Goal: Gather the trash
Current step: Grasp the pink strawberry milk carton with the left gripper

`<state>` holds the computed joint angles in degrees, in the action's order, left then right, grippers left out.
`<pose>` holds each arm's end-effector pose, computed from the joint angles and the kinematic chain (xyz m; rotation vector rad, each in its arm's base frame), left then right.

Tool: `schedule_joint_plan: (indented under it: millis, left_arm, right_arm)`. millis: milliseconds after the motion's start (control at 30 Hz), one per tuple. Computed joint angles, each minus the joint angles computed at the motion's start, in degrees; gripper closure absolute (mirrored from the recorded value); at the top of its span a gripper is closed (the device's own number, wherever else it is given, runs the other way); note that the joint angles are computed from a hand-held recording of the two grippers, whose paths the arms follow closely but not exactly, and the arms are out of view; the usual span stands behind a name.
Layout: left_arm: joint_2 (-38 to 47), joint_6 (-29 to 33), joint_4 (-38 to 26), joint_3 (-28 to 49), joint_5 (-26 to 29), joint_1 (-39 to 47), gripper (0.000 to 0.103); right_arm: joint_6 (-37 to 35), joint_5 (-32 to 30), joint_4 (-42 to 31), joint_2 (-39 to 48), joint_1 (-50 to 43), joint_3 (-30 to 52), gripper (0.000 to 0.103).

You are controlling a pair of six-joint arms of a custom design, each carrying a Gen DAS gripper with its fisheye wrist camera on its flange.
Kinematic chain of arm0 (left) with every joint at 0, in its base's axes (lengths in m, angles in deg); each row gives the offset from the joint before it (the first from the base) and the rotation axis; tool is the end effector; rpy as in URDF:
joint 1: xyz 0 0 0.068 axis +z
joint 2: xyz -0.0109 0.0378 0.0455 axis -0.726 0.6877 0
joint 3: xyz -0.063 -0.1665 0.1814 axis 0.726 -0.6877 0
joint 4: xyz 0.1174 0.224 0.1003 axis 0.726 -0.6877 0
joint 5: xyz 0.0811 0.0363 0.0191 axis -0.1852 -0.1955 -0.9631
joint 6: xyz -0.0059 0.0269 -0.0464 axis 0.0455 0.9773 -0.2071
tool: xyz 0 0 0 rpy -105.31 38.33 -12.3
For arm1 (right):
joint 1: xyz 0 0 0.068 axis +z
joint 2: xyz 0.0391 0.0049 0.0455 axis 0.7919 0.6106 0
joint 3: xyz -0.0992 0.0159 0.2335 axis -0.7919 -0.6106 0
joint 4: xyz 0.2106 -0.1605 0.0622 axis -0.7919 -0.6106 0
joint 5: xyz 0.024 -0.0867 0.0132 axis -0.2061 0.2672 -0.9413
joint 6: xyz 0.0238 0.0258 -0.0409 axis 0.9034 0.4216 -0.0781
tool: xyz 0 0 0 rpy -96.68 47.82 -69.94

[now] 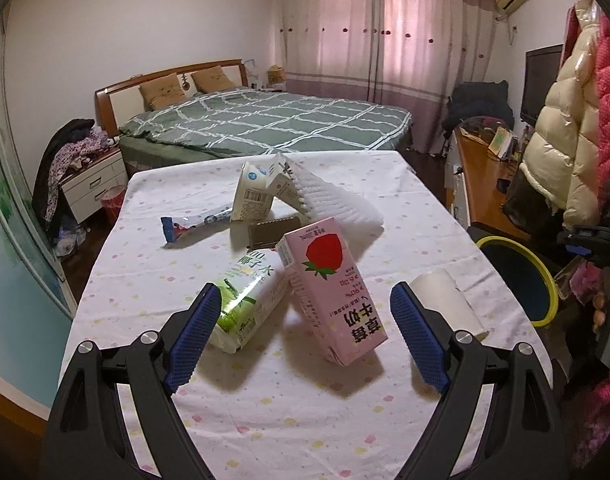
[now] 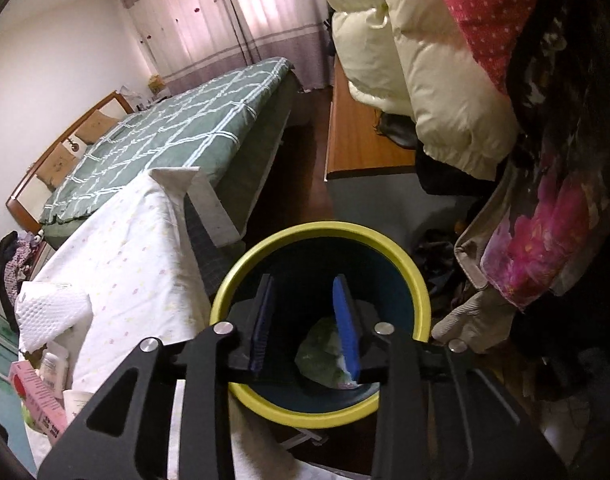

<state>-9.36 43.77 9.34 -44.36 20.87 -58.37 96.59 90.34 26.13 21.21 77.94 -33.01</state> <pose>0.1651 -0.0227 0.1373 -0.2700 2.2310 0.1077 0.2825 0.1258 0.1062 0.3137 2.3647 0.2192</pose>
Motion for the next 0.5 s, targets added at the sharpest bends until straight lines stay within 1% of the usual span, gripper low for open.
schedule_joint_plan:
  millis: [67,167,233,333,367,500]
  left_arm:
    - [4.3,-0.6,2.9,0.4,-0.1,0.6,0.018]
    - [10.6,-1.4,7.4,1.0,-0.5,0.8,0.018]
    - [16.7,-1.9,11.1,2.3,-0.8,0.5,0.018]
    - [22.5,-2.2,15.0,3.7,-0.6,0.2,0.018]
    - [25.4,-2.6,16.8,4.4,-1.8,-0.6,0.018]
    - [33.4,-5.2,20.0,6.9,-5.3,-2.8,0.018]
  right_arm:
    - [0.0,0.5,0.3,-0.7,0.8,-0.3,0.066]
    - [0.4,0.9,0.6,-1.5,2.1,-0.6,0.066]
    - [0.6,0.9,1.1,-1.5,2.7,-1.0,0.065]
    - [0.7,0.1,2.3,-1.0,3.0,-1.6,0.065]
    - [0.9,0.0,2.6,-1.1,3.1,-2.0,0.064]
    - [0.8,-0.8,4.1,-0.3,3.4,-2.4,0.064]
